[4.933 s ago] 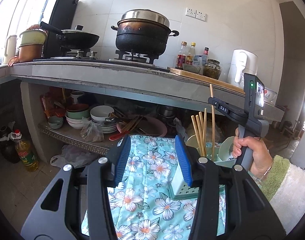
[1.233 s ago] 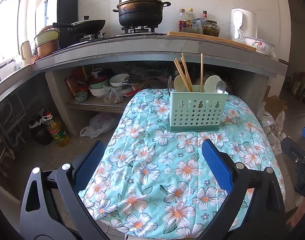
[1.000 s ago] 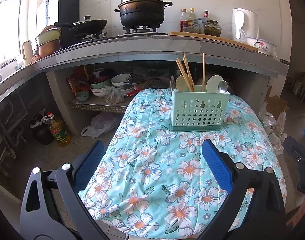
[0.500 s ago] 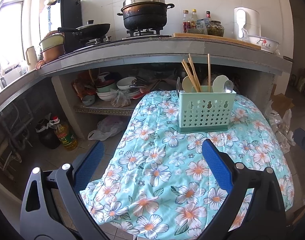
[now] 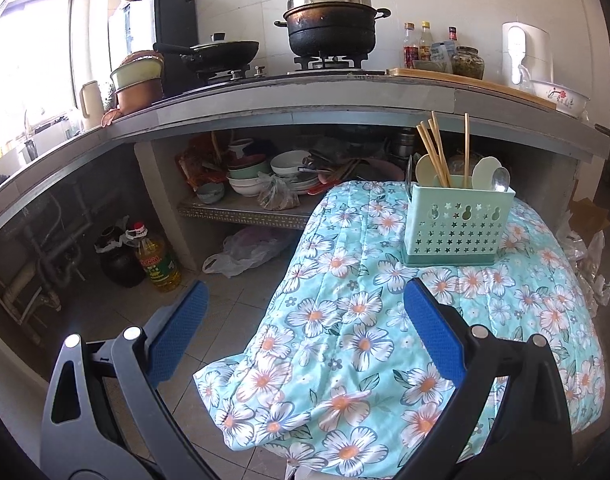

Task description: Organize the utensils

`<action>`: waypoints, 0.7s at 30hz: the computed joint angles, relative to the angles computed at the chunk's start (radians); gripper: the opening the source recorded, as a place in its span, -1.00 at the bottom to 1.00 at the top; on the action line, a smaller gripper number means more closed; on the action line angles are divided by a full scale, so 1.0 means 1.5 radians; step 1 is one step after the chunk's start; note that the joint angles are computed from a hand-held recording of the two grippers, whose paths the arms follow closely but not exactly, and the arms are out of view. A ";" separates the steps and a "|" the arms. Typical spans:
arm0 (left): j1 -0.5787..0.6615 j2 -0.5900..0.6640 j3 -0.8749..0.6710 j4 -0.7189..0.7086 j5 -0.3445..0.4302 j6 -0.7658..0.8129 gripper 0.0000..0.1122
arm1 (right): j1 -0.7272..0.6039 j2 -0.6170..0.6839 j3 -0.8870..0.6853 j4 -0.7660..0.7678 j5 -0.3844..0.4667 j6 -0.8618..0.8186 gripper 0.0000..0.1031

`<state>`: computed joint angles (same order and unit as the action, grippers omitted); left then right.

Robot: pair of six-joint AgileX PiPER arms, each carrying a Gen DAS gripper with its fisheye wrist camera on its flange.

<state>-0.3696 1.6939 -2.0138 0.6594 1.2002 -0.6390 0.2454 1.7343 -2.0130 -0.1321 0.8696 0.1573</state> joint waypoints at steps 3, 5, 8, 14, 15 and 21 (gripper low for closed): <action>0.007 -0.005 0.004 -0.010 -0.011 0.001 0.69 | 0.000 0.000 0.000 0.001 0.000 -0.001 0.87; 0.005 -0.009 0.009 -0.009 -0.016 -0.002 0.69 | 0.000 0.001 -0.001 0.000 0.000 0.000 0.87; 0.000 -0.010 0.012 -0.005 -0.019 0.000 0.69 | 0.000 0.000 -0.001 0.001 0.000 0.000 0.87; -0.010 -0.014 0.018 0.002 -0.028 -0.004 0.69 | -0.002 0.001 -0.003 0.003 -0.002 -0.003 0.87; -0.010 -0.014 0.018 0.002 -0.029 -0.004 0.69 | -0.002 0.000 -0.003 0.003 -0.002 -0.003 0.87; -0.007 -0.015 0.017 -0.009 -0.030 -0.002 0.69 | -0.001 0.000 -0.003 0.002 -0.001 -0.002 0.87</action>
